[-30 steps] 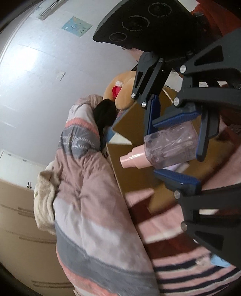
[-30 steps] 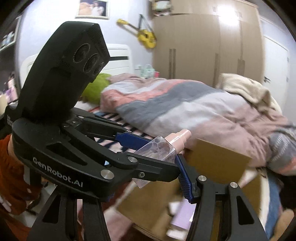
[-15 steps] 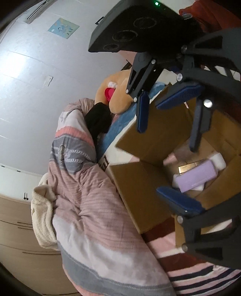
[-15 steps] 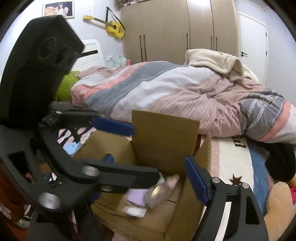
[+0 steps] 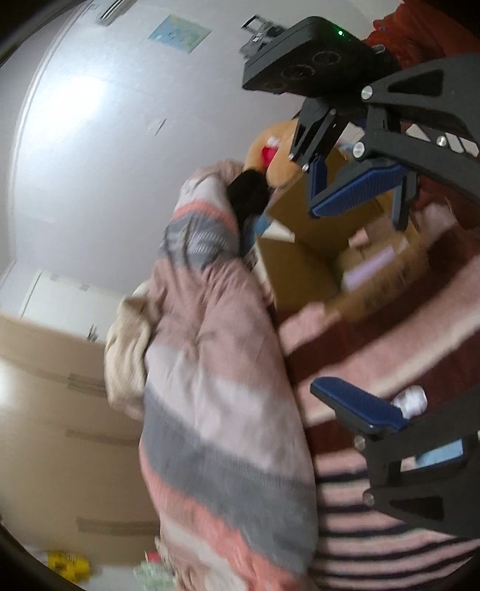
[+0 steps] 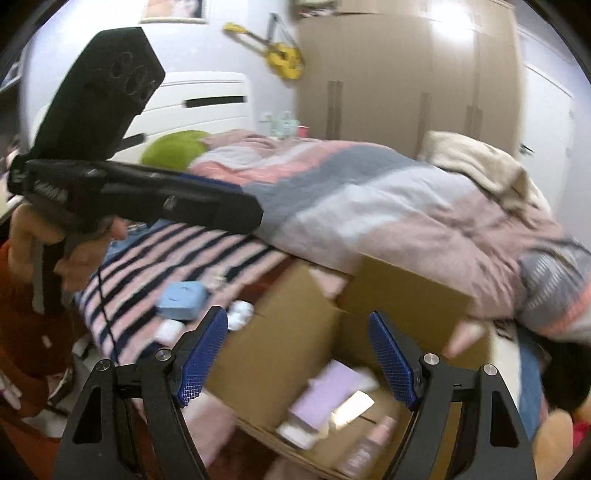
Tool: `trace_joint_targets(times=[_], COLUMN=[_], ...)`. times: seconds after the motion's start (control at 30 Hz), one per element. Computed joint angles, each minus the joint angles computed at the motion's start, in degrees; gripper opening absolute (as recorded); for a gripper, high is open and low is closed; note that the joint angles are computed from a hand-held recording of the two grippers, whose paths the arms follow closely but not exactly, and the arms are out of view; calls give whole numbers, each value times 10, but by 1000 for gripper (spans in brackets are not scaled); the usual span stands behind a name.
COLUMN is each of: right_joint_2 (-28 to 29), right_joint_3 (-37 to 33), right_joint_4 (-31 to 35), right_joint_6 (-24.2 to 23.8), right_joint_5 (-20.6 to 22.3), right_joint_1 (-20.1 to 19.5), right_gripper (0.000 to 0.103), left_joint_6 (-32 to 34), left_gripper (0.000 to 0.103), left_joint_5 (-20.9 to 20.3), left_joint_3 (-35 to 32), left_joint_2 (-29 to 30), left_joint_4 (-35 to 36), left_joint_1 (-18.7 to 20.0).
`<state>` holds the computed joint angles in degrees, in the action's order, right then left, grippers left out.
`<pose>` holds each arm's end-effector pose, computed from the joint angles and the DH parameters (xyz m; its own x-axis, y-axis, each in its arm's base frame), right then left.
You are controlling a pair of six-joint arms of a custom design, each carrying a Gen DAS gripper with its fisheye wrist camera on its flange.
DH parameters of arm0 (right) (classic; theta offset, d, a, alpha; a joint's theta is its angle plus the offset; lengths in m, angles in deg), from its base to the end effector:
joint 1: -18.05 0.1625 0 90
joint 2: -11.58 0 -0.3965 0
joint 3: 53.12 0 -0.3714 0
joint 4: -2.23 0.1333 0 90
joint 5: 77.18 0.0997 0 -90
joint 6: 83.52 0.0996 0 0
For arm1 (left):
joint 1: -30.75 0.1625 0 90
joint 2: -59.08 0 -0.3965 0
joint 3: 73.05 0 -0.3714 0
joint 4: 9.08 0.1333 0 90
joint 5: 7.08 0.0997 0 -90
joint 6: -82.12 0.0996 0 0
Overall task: Organize rigid objects
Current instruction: 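Reach the right gripper to the white lens case and grasp it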
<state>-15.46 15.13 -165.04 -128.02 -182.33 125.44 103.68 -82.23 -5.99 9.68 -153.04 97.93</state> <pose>0.3324 -0.7025 0.0790 -0.5204 -0.6418 0.5633 -0.8502 0.4509 -0.2718 -0.1442 -0.7522 0.3323 -0.7685 0.4916 -0.4096 0.6397 0.6045 -0.4747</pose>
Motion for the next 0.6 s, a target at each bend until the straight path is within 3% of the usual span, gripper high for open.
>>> trace_joint_targets(times=[0.17, 0.33, 0.6], right_joint_2=[51, 111, 225], right_joint_3=[-47, -107, -232], right_joint_4=[37, 111, 169], right_joint_6=[-23, -7, 60], right_joint_5=[11, 21, -34], right_joint_1=[25, 33, 12], right_gripper=[76, 76, 76], left_joint_6=[-2, 12, -11], left_gripper=[90, 90, 90], left_joint_5=[51, 82, 104], left_joint_3=[72, 120, 161], left_joint_2=[-59, -86, -104], left_joint_4=[-82, -147, -180], left_joint_1=[24, 50, 100])
